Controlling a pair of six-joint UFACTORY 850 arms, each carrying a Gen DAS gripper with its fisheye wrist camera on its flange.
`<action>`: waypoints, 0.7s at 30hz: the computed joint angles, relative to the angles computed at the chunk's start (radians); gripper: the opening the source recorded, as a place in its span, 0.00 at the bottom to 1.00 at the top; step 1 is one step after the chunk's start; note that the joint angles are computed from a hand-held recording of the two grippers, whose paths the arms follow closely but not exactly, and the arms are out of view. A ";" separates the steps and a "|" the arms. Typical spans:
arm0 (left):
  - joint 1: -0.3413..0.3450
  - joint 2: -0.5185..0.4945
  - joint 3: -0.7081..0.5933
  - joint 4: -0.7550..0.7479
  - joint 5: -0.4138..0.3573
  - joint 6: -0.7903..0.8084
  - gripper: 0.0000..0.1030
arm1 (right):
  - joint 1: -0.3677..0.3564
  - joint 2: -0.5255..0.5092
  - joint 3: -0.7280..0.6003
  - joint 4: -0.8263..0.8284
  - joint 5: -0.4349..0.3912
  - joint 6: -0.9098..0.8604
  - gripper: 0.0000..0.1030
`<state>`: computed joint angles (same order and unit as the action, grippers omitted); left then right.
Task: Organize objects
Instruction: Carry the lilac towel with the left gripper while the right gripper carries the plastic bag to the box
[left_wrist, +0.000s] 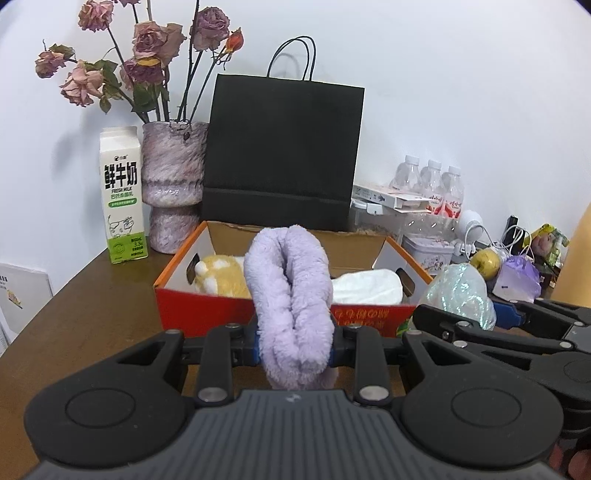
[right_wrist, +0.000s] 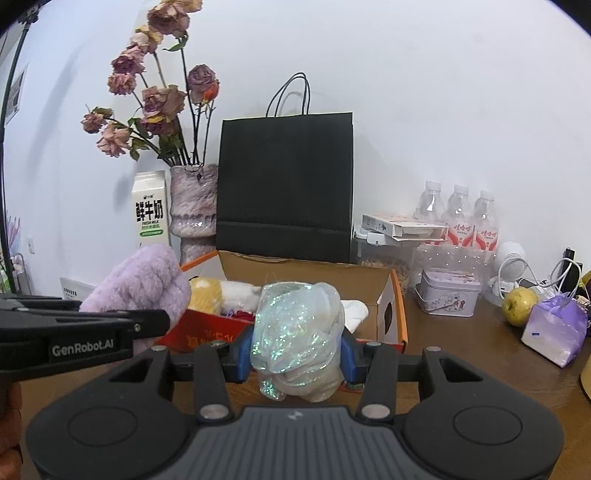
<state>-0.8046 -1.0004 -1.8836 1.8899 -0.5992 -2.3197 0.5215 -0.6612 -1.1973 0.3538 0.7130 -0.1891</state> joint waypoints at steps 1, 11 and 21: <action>0.002 -0.008 -0.014 -0.005 0.002 0.006 0.29 | -0.002 -0.006 -0.010 -0.001 -0.005 0.001 0.43; 0.037 -0.091 -0.163 -0.067 0.037 0.089 0.29 | -0.029 -0.072 -0.125 -0.009 -0.068 -0.002 0.43; 0.062 -0.194 -0.354 -0.153 0.073 0.223 0.29 | -0.049 -0.137 -0.236 -0.018 -0.103 -0.014 0.43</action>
<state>-0.7422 -1.1940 -2.2378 1.7373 -0.5262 -2.0966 0.4726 -0.7979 -1.4333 0.3355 0.6099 -0.2030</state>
